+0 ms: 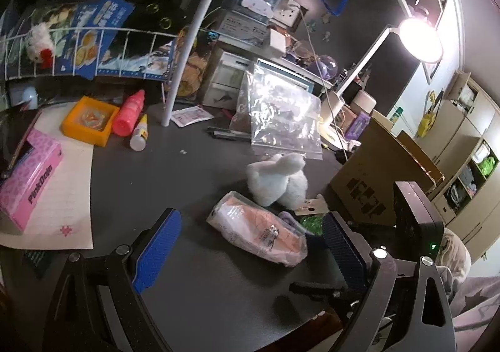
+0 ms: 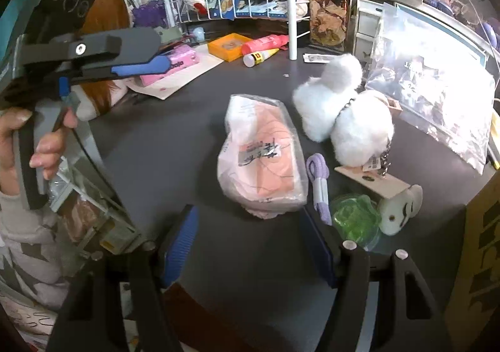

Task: Organize objects
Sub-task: 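Move the right gripper back to the plastic bag with pink contents, then grasp the plastic bag with the right gripper and lift it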

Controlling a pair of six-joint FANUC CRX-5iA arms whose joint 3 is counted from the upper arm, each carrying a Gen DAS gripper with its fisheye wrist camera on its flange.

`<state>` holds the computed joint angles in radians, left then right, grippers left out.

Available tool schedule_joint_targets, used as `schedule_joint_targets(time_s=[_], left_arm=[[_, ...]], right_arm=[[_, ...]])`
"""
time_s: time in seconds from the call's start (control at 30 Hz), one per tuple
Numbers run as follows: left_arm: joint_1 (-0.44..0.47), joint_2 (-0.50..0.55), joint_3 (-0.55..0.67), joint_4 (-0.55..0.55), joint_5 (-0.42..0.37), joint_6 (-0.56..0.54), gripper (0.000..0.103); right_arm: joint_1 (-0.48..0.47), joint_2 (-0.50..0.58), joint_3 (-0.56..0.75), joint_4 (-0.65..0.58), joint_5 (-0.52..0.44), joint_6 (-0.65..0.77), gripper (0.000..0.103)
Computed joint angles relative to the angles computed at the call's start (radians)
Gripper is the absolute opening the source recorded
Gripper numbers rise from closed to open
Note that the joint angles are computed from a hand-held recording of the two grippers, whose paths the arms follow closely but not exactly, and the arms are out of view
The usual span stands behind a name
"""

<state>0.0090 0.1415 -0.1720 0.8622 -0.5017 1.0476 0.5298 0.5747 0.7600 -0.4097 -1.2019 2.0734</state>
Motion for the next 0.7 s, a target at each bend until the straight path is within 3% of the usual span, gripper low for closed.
schedule_joint_targets(time_s=[0.4,0.63,0.7], left_arm=[[0.017,0.007,-0.002,-0.015,-0.014,0.027,0.091],[0.015,0.014,0.011,-0.051,-0.039,0.062,0.091],[0.013,0.016,0.017,-0.066,-0.046,0.076,0.091]], right_arm=[[0.022,0.049,0.055,0.047,0.036,-0.025,0.065],[0.041,0.032,0.017,0.088,0.087,-0.012,0.034],[0.039,0.028,0.014,0.082,0.083,-0.004,0.033]])
